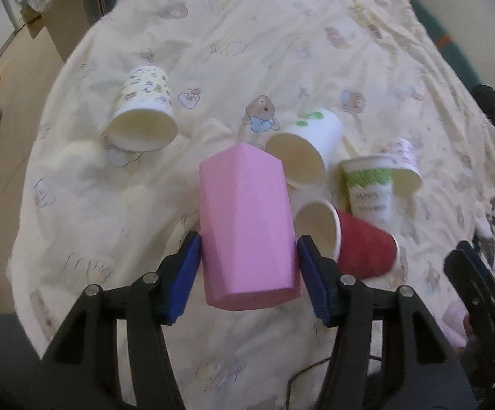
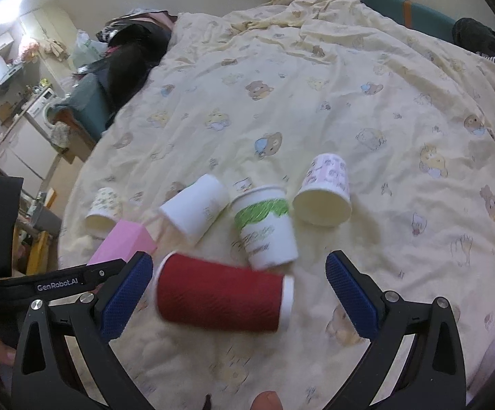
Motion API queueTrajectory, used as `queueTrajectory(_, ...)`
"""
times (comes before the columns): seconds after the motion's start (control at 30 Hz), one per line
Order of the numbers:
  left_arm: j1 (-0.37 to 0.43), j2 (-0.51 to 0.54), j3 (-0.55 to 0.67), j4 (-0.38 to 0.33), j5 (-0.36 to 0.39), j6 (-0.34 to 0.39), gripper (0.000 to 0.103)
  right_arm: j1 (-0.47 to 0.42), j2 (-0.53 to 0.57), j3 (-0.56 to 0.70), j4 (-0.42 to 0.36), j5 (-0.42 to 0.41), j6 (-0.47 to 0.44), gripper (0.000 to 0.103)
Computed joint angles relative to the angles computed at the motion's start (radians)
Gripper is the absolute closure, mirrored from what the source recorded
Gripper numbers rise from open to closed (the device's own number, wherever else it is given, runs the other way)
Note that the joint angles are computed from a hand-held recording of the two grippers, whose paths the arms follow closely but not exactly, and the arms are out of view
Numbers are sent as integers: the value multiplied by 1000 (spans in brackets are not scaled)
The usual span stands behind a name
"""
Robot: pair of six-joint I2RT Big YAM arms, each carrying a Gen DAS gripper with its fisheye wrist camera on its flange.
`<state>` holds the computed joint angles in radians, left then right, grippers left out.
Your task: Flip cup upside down
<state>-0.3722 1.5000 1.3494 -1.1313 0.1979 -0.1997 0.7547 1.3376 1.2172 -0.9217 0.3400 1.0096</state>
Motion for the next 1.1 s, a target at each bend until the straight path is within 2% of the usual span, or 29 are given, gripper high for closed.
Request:
queueTrajectory(0.2,-2,-173,-138,19,-1,33,50,114,-36,-3,-66,56,79,0)
queueTrajectory(0.3,-17,-239,-205,35,2,32,50,178,-57,-21,-96,72,151,0)
queueTrajectory(0.43,-39,-308,-296,84,-1,8,50,241,-63,-33,-129,86,224,0)
queueTrajectory(0.5,-49,-333,-347,143,10,-21,50,269,-73,-47,-132,98,257,0)
queueTrajectory(0.57,-66,-339,-385,203,-2,-33,50,284,-78,-58,-132,108,278,0)
queueTrajectory(0.6,-77,-323,-390,201,-19,-38,50,288,-79,-61,-131,108,282,0)
queueTrajectory(0.73,-83,-297,-405,181,-2,-86,50,297,-85,-66,-150,136,292,0)
queueTrajectory(0.83,-106,-296,-415,174,-21,-86,50,291,-99,-82,-151,138,316,0)
queueTrajectory(0.97,-116,-266,-418,145,1,-104,50,283,-111,-108,-142,132,341,0)
queueTrajectory(1.1,-136,-275,-427,160,-27,-94,49,282,-111,-118,-134,127,354,0)
